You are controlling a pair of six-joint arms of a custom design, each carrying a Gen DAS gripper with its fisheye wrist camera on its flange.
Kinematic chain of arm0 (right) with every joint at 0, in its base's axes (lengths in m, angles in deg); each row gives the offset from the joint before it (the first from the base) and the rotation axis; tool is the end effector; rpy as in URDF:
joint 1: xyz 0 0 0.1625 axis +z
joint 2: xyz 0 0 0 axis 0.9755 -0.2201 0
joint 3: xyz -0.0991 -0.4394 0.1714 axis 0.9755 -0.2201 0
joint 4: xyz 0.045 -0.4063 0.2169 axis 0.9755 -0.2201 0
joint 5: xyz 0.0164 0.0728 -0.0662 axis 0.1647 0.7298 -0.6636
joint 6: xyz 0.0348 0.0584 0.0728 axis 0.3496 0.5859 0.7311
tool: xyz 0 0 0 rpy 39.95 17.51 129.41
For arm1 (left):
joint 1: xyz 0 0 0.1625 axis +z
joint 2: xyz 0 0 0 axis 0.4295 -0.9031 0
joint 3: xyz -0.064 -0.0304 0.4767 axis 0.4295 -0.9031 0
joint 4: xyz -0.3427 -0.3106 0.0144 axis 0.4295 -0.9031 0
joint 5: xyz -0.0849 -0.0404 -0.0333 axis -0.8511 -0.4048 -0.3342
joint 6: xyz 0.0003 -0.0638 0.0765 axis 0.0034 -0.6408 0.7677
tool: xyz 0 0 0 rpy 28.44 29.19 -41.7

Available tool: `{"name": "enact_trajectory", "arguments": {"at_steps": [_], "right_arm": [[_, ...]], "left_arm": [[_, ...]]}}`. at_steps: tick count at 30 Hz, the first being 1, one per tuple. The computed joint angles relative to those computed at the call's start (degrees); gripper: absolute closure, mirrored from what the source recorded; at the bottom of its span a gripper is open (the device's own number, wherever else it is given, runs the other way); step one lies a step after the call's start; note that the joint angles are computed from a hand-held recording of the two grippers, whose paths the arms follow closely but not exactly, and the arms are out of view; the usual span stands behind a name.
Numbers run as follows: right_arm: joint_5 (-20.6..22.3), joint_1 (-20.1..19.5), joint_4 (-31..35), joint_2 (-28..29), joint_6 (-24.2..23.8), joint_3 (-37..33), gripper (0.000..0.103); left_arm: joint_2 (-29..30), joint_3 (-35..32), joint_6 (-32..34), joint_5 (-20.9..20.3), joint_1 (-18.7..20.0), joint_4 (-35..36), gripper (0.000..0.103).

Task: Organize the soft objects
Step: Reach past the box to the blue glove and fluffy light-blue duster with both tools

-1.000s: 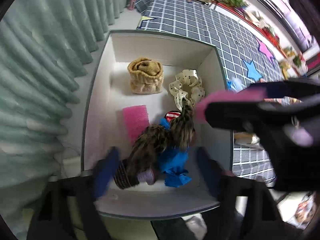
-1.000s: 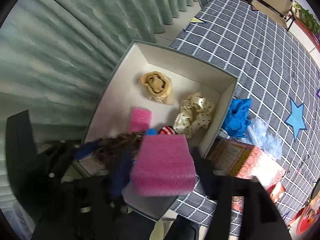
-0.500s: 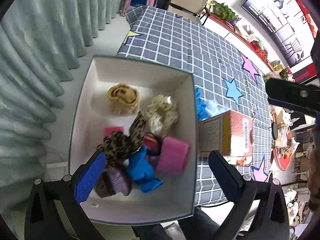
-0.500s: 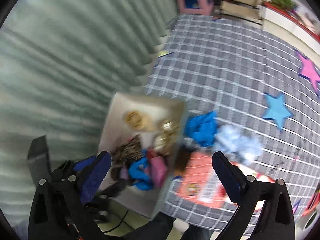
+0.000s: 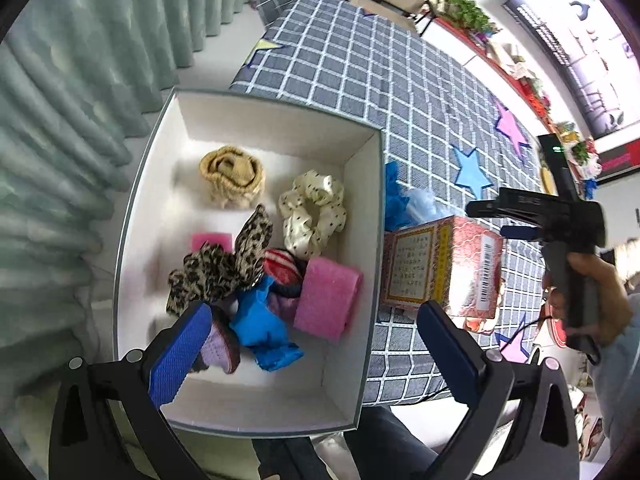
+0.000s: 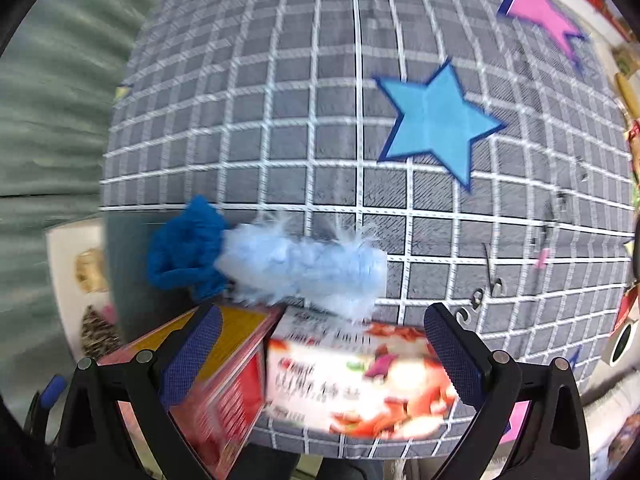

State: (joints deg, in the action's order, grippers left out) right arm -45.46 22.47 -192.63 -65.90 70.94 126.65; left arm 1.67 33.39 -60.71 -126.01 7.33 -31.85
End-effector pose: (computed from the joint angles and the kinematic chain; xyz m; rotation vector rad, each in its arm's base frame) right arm 0.1615 -0.4747 0.3183 -0.4355 -2.5200 0.1307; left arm -0.3404 -0.4153 0.2687 0.2136 2.6272 -0.0419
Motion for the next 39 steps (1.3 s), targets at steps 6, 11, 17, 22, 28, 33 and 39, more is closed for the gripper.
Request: {"name": "enact_trajectory", "arguments": {"at_steps": [6,11,17,22,28,33,39], "right_arm": [[0.63,-2.79,-3.94,6.14,-8.34,-0.48,0.001],[-8.23,-2.43,-1.14,10.42,-11.29,-1.03,0.001],[-17.68,-6.53,1.84,2.13,4.39,0.87,0.001],[-7.97,-10.47,-4.93,-5.35,-1.34,3.01,0.001],[-7.28,-8.57,-9.90,-4.47,-8.49,5.29,0.001],[-7.47,-7.23,-10.95,-2.32,-15.52,7.58,0.001],[-8.75,-6.94,-11.14,-0.96,-18.01,9.79,0.001]], "left_arm": [[1.01,-0.92,-4.18,0.17,-1.15,4.40,0.000],[2.63,-1.58,-5.11,-0.78,-1.51,5.07,0.000],[5.82,-4.00,-1.50,-1.05,-0.83,3.55,0.000],[12.87,-10.93,8.94,1.80,-0.09,3.51,0.000],[24.42,-21.41,21.31,1.90,0.92,7.48,0.000],[33.94,-28.04,29.12,4.23,1.72,14.20,0.000],[41.27,-30.65,35.80,9.03,1.99,22.38,0.000]]}}
